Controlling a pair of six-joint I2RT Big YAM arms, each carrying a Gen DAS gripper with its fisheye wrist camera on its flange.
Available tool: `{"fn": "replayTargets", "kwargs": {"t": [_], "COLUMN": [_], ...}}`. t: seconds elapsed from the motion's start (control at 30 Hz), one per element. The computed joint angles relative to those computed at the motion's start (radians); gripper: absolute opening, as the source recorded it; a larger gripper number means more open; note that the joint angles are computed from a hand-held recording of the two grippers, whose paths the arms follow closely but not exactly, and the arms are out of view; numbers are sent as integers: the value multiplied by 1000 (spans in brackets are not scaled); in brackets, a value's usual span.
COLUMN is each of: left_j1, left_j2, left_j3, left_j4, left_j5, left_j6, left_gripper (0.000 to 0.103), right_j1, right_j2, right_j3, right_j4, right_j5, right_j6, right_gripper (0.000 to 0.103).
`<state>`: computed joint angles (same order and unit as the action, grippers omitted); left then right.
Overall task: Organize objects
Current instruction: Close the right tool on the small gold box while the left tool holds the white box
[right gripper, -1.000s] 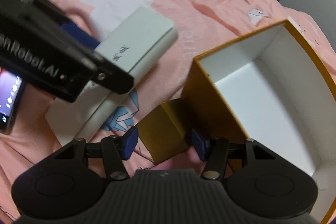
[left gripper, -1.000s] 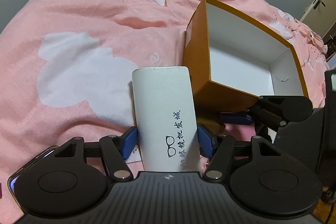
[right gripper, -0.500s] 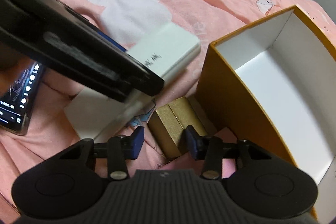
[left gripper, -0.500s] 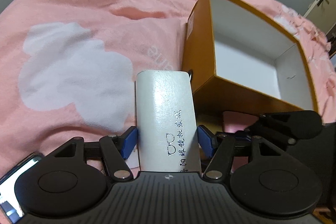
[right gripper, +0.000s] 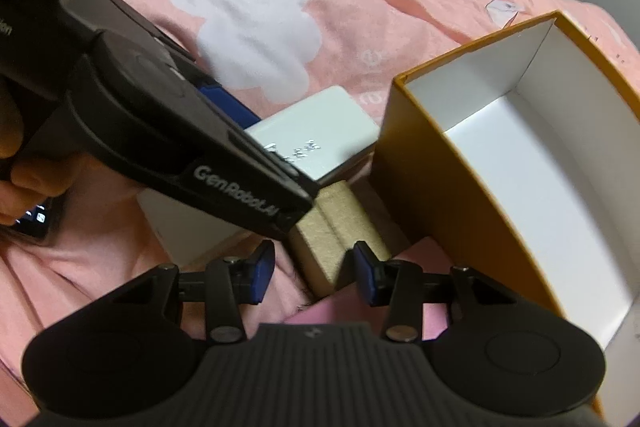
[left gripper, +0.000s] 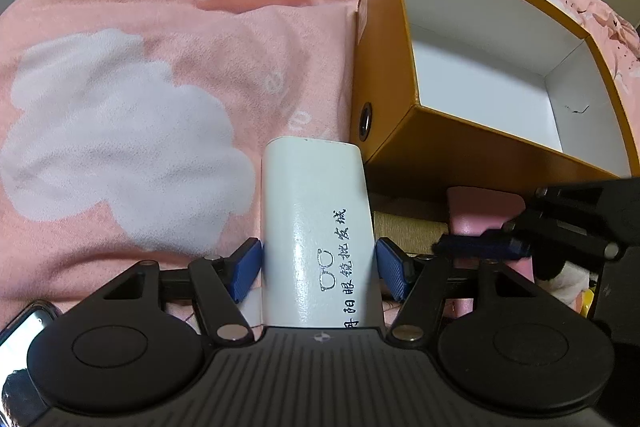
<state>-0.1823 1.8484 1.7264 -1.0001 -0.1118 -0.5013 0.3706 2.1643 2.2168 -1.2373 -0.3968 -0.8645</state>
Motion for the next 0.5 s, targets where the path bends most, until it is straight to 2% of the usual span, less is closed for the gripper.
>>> {"fn": "replayTargets", "kwargs": {"t": [0.07, 0.13, 0.23, 0.5], "left_j1": [0, -1, -2, -6], "left_j2": [0, 2, 2, -12], "left_j3": [-1, 3, 4, -23], "left_j4": [1, -1, 0, 27], "left_j5": [-2, -5, -6, -12], "left_j6": [1, 2, 1, 1], "left_gripper": [72, 72, 72, 72], "right_j1": [1, 8, 20, 33], "right_j2": [-25, -31, 22, 42], "right_j3": [-41, -52, 23, 13], "right_j4": [54, 87, 51, 70], "right_j5": [19, 41, 51, 92], "right_j6": [-29, -71, -130, -211], "right_gripper": [46, 57, 57, 58]}}
